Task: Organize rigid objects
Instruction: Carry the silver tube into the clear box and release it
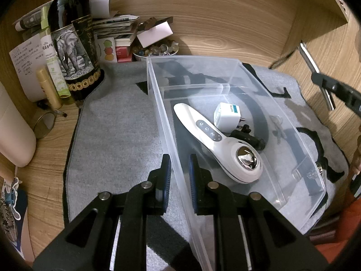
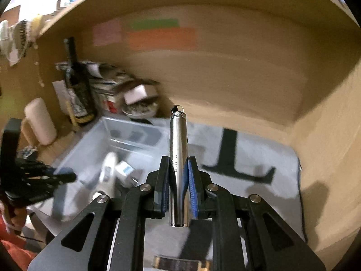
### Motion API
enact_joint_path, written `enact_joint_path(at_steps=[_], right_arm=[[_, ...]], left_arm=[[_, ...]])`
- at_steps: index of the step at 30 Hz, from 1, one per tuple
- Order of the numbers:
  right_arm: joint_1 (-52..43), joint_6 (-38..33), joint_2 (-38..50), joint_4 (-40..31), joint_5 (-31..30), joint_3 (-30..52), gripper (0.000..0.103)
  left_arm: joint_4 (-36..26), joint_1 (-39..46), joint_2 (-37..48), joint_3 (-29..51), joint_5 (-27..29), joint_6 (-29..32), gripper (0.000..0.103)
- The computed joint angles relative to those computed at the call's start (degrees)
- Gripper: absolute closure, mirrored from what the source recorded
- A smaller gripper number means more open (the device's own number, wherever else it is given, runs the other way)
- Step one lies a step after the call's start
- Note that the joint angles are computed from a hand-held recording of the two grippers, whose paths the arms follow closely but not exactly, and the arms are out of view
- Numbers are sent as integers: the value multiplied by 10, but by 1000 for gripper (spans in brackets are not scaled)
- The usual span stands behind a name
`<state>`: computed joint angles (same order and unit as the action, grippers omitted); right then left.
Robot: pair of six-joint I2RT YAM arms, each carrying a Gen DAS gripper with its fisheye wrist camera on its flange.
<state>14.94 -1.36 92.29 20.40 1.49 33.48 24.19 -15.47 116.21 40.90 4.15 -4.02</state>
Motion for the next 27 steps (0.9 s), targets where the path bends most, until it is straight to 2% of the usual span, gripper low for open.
enact_joint_path(at_steps=[14, 27], right_arm=[[82, -5, 91, -9, -20, 72, 89], [100, -17, 210, -89, -26, 167, 88]], left_arm=[[3, -2, 1, 0, 0, -1, 88], [6, -3, 1, -2, 4, -3, 88]])
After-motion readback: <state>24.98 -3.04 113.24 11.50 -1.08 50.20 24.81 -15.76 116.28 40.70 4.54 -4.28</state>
